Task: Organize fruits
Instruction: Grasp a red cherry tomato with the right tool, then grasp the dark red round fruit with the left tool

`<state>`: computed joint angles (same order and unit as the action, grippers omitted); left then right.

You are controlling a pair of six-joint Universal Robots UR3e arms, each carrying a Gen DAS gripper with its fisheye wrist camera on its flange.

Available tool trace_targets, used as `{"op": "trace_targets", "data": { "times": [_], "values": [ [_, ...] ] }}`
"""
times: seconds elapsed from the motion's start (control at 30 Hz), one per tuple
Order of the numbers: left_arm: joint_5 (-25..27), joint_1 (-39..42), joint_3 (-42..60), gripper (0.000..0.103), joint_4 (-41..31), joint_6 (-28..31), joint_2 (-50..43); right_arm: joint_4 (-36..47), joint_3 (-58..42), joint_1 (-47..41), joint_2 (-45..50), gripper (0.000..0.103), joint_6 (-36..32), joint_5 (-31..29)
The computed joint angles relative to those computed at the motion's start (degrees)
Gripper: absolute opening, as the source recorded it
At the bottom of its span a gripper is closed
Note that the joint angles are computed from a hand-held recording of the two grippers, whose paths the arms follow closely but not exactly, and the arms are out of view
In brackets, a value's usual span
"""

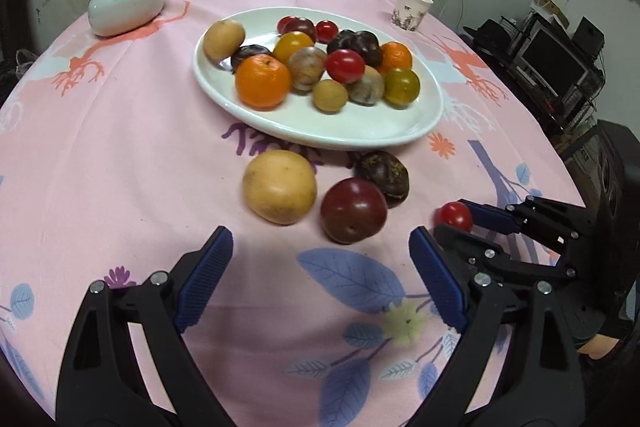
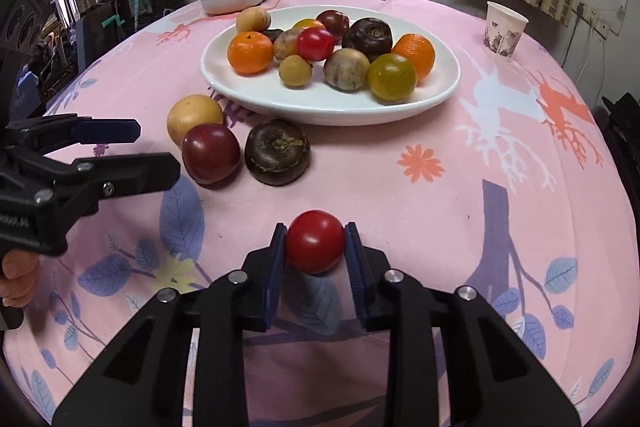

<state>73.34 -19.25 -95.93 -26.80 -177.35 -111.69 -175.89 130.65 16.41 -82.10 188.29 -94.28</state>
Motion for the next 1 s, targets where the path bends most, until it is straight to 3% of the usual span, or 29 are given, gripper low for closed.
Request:
{"op": "trace_targets", "data": {
  "times": [0.2, 0.3, 0.47, 0.5, 0.57, 0.77, 0.83, 0.9, 1.0],
  "values": [
    [3.2, -3.0, 1.3, 0.089, 0.3, -0.4, -1.7, 1.4, 1.4, -2.4, -2.9, 0.030, -0.2, 3.0],
    [3.0, -3.5, 3.3, 0.075, -2.3, 0.0, -2.8, 1.5, 2.0, -3.1, -3.7, 0.030, -0.2, 3.9],
    [6.3, -5.0, 7.0, 0.068, -4.7, -1.9, -5.3, 1.7, 2.7, -4.4, -4.2, 0.030, -0.5, 5.5],
    [6.8, -5.4, 7.9, 0.062, -5.2, -2.4, -5.9, 2.1, 2.7, -4.6, -4.2, 0.030, -0.5, 5.8],
    [6.8, -5.8, 10.4, 0.057, -6.7, -2.8, -7.3, 2.4, 3.0, -5.2, -4.4, 0.030, -0.6, 6.5],
    [6.1, -6.2, 15.9, 0.056, -9.3, -3.7, -10.4, 2.8, 3.2, -5.4, -5.3, 0.030, -1.5, 8.0],
    [6.5, -6.7, 16.3, 0.052, -8.5, -3.1, -11.1, 3.2, 3.2, -5.4, -5.4, 0.030, -1.7, 8.2],
    [5.6, -6.5, 15.0, 0.041, -6.8, -2.3, -10.7, 3.5, 3.1, -5.3, -5.5, 0.030, -1.8, 8.1],
    [5.3, -6.3, 13.9, 0.040, -6.7, -2.0, -9.8, 3.5, 3.0, -5.3, -5.6, 0.030, -1.8, 8.0]
  ]
}}
